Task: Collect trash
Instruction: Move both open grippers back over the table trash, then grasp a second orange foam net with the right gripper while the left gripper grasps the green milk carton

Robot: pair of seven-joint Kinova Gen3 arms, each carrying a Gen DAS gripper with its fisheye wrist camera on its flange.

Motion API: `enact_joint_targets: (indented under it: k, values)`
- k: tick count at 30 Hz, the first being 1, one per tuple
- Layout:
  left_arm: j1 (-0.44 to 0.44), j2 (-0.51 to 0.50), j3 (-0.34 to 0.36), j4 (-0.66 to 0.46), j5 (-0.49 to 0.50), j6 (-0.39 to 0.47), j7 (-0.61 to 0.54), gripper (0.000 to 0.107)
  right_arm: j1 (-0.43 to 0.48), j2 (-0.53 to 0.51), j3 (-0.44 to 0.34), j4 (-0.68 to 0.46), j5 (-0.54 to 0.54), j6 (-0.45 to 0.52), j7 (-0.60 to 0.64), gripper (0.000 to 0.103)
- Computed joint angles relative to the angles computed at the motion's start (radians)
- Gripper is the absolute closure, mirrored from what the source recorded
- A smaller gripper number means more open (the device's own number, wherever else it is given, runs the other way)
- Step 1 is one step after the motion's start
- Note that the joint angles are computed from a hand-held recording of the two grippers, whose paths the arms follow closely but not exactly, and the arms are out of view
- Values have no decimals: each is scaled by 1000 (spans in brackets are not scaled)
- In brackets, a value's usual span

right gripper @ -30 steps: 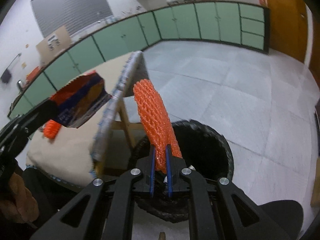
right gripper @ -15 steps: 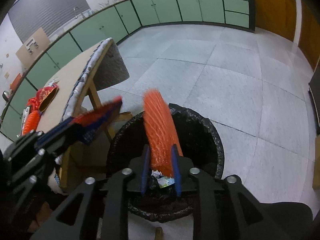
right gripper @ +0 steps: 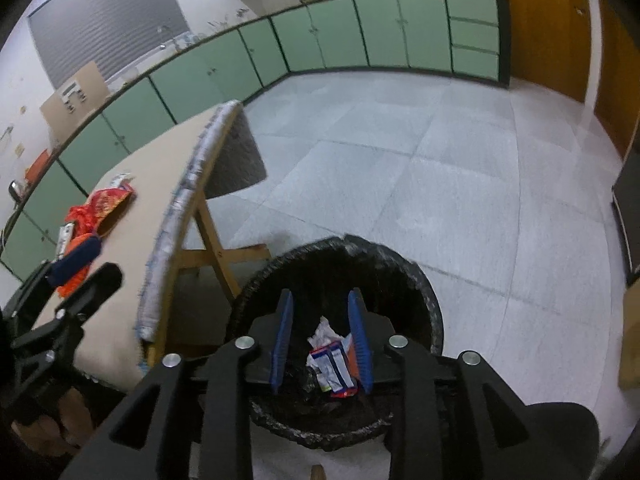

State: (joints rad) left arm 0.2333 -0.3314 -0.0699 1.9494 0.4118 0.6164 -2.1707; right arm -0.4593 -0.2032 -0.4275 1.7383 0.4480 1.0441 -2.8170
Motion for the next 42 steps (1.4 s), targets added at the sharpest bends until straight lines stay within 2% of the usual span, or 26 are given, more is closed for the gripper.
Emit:
enact_joint_targets:
  k: [2, 6, 8, 13, 17, 25, 27, 28, 30, 33, 37, 39, 41, 42]
  values:
    - [-53, -49, 3, 3, -48, 15, 40, 34, -9, 19, -37, -42, 44, 25, -17, 58]
    - [-181, -132, 18, -3, -182, 35, 149, 23, -79, 96, -86, -143, 140, 71, -38, 51]
    - [-211, -162, -21, -5, -221, 44, 173, 21, -121, 138, -97, -187, 183, 84, -55, 41]
    - [-265, -203, -103, -11, -312, 38, 177, 20, -238, 258, -94, -315, 261, 91, -48, 41]
    - [-257, -206, -202, -28, -318, 56, 151, 20, -356, 378, -82, -451, 349, 117, -23, 41]
    - [-192, -199, -410, -53, -276, 57, 15, 20, -517, 610, -5, -715, 379, 136, 88, 41]
    - [-168, -180, -466, -63, -251, 59, -25, 24, -547, 665, 25, -781, 375, 147, 103, 41]
    - [-151, -168, -499, -76, -235, 74, -49, 30, -556, 681, 38, -801, 369, 149, 109, 41]
    - [-121, -140, -558, -90, -195, 83, -99, 34, -580, 734, 70, -867, 359, 167, 123, 41]
    - [-93, -116, -638, -97, -126, 88, -170, 34, -602, 792, 109, -953, 326, 198, 155, 41]
    - [-79, -73, -695, -101, -45, 80, -246, 33, -608, 845, 151, -1023, 266, 221, 191, 39]
    - [-68, -46, -724, -107, 0, 93, -286, 31, -597, 853, 160, -1027, 228, 203, 219, 49]
    - [-56, -16, -749, -108, 43, 104, -332, 28, -613, 853, 189, -1029, 224, 199, 241, 70]
    - [-63, -3, -745, -104, 57, 100, -346, 28, -616, 847, 200, -1021, 219, 187, 253, 75]
